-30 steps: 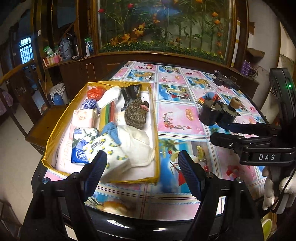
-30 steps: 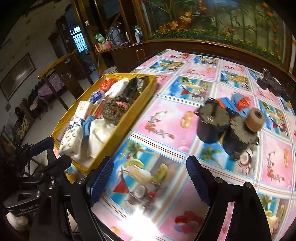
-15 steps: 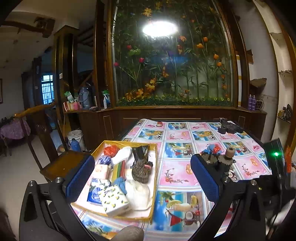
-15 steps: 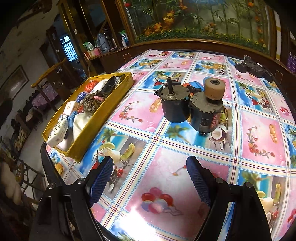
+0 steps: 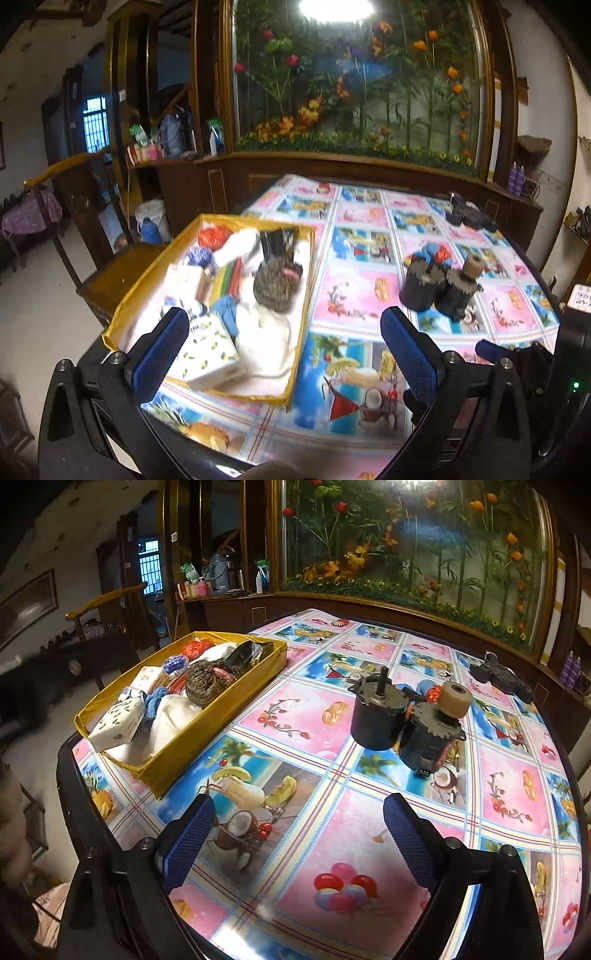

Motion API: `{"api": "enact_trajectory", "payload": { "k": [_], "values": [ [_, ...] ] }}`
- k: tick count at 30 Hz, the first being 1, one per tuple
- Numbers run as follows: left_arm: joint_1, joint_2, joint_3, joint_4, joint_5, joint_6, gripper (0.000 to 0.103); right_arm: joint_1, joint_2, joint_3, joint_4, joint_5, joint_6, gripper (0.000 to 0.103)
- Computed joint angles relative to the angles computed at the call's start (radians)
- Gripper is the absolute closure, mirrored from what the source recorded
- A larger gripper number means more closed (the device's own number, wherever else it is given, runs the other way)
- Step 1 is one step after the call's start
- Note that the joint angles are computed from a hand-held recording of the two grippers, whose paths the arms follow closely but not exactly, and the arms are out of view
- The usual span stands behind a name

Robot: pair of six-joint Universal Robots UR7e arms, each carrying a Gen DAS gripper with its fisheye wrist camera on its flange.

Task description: Organize soft objects

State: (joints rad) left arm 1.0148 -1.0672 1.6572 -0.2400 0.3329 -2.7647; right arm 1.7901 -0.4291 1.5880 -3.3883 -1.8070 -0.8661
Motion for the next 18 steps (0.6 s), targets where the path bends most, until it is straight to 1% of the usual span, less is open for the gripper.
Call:
{"api": "enact_trajectory", "payload": {
  "k": [2, 4, 7, 9, 13, 18],
  "values": [
    [0.008, 0.026, -0.031, 0.086, -0.007, -0.075, 0.000, 0.006, 0.011, -0.007, 0.003, -0.014, -0.008, 0.008],
    [0.016, 0.048, -0.056, 0.145, -0.021, -0.127, 0.000, 0.012, 0.020, -0.017, 0.004, -0.028, -0.012, 0.008],
    [0.026, 0.069, -0.076, 0.204, -0.017, -0.184, 0.000, 0.017, 0.027, -0.032, 0.016, -0.036, -0.006, 0.008],
    [0.031, 0.078, -0.084, 0.231, -0.015, -0.211, 0.000, 0.020, 0.034, -0.045, 0.018, -0.044, -0.011, 0.006],
    [0.040, 0.085, -0.097, 0.275, -0.001, -0.252, 0.000, 0.038, 0.068, -0.093, 0.041, -0.088, -0.027, 0.004],
    [0.052, 0.084, -0.104, 0.299, 0.010, -0.276, 0.000, 0.047, 0.091, -0.132, 0.084, -0.102, -0.012, 0.004]
  ]
}}
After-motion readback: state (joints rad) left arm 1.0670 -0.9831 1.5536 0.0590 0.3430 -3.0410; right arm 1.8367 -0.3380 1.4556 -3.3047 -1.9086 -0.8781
